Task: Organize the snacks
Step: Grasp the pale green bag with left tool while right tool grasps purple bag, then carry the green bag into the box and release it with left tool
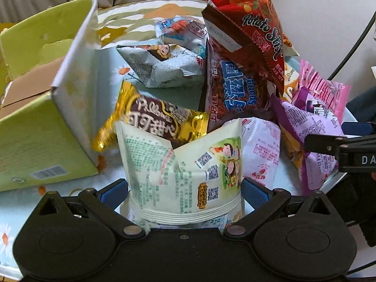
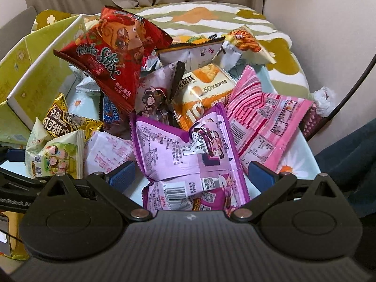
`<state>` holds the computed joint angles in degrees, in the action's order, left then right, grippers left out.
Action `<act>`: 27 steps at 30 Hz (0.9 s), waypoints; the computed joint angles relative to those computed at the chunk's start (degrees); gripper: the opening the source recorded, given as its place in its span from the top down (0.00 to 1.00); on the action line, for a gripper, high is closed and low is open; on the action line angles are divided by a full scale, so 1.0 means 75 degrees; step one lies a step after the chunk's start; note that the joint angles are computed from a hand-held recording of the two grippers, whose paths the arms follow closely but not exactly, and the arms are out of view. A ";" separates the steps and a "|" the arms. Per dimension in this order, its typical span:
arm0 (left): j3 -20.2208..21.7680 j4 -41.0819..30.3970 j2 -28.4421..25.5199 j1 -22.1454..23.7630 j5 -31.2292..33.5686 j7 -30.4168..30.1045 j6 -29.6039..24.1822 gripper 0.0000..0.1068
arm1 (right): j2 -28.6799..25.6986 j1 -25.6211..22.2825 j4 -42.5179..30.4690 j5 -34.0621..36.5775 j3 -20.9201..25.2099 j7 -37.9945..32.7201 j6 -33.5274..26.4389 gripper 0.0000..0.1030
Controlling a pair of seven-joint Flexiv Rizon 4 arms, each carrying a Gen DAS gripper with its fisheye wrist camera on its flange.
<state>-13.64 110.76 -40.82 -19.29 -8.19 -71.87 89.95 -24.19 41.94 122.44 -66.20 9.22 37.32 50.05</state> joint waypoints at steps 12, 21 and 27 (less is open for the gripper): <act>-0.0485 0.0162 -0.0124 0.0447 -0.0058 -0.0015 0.0315 0.16 | -0.0255 -0.0340 0.0145 -0.0676 -0.0263 0.0290 0.1034 0.00; -0.0559 0.0502 0.0079 0.0516 -0.0013 -0.0338 0.0692 0.26 | -0.0341 -0.0381 0.0109 -0.1003 -0.0348 0.0181 0.1169 0.03; -0.0485 0.0724 0.0266 0.0444 0.0083 -0.0639 0.0991 0.27 | -0.0171 -0.0408 0.0240 -0.1267 -0.0288 0.0535 0.1047 0.15</act>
<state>-17.28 116.19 -38.82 -15.96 -7.57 -76.66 97.38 -25.47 38.88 124.25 -75.71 7.07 41.33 57.90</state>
